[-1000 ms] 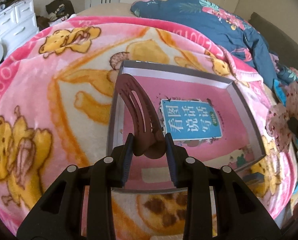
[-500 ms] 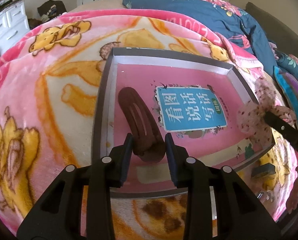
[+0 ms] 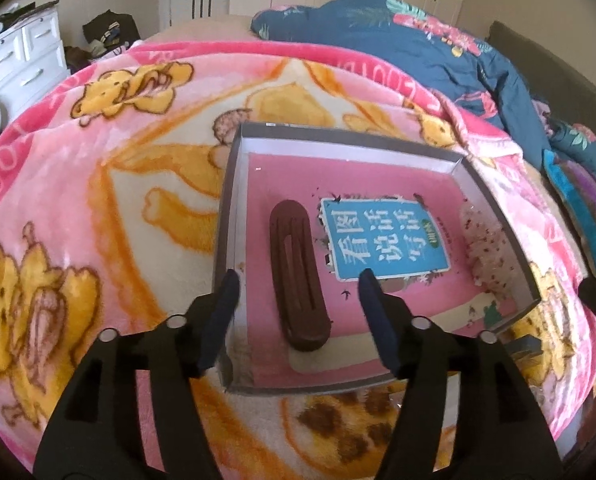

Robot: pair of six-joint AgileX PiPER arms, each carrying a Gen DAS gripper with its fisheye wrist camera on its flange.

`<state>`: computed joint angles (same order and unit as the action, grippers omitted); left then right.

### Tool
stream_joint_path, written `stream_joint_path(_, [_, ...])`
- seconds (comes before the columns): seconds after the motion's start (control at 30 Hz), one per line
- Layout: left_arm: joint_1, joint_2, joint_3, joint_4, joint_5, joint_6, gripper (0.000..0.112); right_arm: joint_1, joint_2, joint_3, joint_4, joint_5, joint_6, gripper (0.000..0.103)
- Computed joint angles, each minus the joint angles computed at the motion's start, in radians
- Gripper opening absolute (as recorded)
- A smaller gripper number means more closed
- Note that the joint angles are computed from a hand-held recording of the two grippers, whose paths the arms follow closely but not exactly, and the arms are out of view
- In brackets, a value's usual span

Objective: Organize jewelry
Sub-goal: 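Open the right tool dropping the bow in the box while the left tool releases the barrette inside, then withdraw both open tools from the box back toward the remaining jewelry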

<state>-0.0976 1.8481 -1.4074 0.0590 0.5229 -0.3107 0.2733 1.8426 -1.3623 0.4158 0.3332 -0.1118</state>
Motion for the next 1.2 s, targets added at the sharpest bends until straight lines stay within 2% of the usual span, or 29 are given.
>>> stream_joint_path(0.13, [-0.003, -0.074, 0.067, 0.050, -0.047, -0.065, 0.076, -0.024, -0.064, 0.069, 0.064, -0.010, -0.064, 0.071])
stream_joint_path(0.17, [-0.003, -0.096, 0.086, 0.064, -0.060, -0.085, 0.085, -0.027, -0.078, 0.082, 0.074, -0.013, -0.077, 0.073])
stream_joint_path(0.23, [-0.010, -0.139, 0.120, 0.138, -0.066, -0.168, 0.094, -0.031, -0.109, 0.107, 0.066, -0.018, -0.075, 0.079])
stream_joint_path(0.4, [-0.038, -0.218, 0.188, 0.348, -0.071, -0.380, 0.094, -0.047, -0.187, 0.168, 0.103, -0.030, -0.118, 0.081])
stream_joint_path(0.63, [-0.067, -0.305, 0.263, 0.420, -0.075, -0.455, 0.094, -0.069, -0.270, 0.223, 0.108, -0.029, -0.143, 0.082])
stream_joint_path(0.73, [-0.075, -0.352, 0.298, 0.385, -0.078, -0.435, 0.094, -0.079, -0.308, 0.248, 0.132, -0.023, -0.182, 0.082])
stream_joint_path(0.87, [-0.116, -0.423, 0.338, 0.443, -0.064, -0.490, 0.094, -0.088, -0.356, 0.277, 0.157, -0.016, -0.224, 0.082])
stream_joint_path(1.2, [-0.227, -0.535, 0.372, 0.433, -0.010, -0.485, 0.094, -0.096, -0.474, 0.349, 0.191, 0.017, -0.297, 0.082])
